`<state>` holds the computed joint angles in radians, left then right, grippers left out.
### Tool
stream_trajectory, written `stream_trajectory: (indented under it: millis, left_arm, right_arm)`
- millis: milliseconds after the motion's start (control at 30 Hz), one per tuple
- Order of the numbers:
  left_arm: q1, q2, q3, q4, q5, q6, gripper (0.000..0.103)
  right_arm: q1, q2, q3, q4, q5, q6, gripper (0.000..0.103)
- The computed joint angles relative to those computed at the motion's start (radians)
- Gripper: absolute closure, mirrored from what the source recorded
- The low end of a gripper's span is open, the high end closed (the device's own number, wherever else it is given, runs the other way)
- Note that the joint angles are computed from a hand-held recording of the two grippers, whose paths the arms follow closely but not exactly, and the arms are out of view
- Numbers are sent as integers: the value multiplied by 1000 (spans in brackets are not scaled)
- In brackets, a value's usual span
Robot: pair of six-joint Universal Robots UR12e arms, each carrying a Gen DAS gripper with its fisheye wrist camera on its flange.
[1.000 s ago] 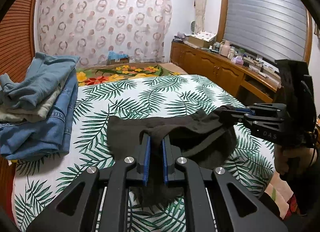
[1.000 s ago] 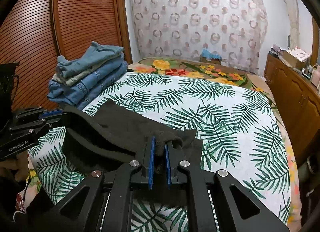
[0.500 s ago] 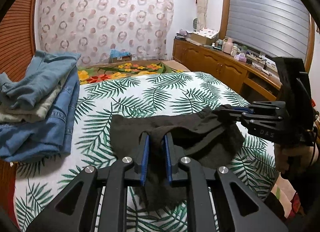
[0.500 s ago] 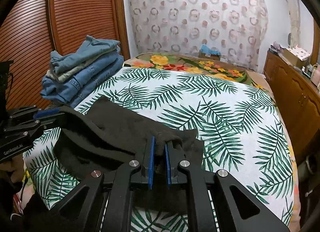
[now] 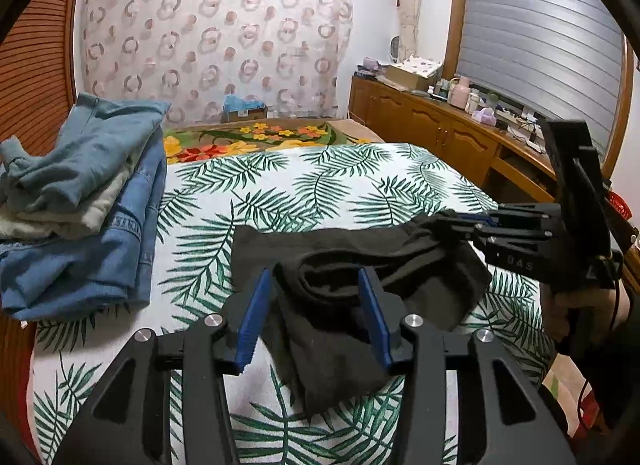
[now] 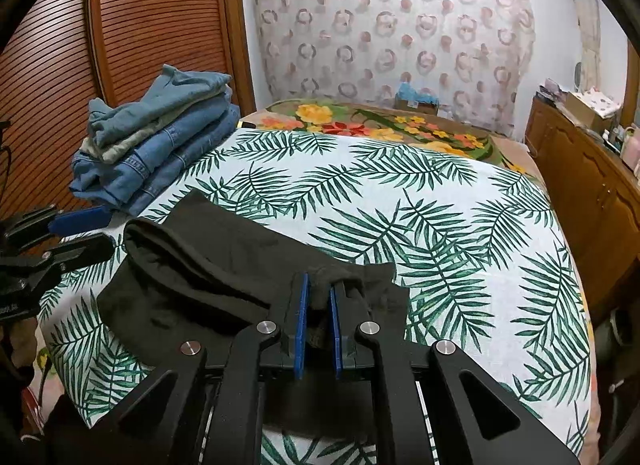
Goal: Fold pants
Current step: 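Open both grippers and release the folded pants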
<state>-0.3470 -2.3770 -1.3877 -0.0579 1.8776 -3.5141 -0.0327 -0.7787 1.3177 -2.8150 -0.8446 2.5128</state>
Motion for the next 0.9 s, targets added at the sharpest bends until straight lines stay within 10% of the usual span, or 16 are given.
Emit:
stream_trajectory:
  millis: [133,367,900]
  left_arm:
    - [-4,8,-19,-12,-1,-16,56]
    - [-5,11,-48,-5,-27,-33,56]
    - [-12,7,-62,-26,-61,-22,70]
  right_arm:
    - [-8,-4,3,8,25,1,94]
    - [-23,-22,29,-44,27,14,62]
    - [-64,-59,105,90,7,-113,62]
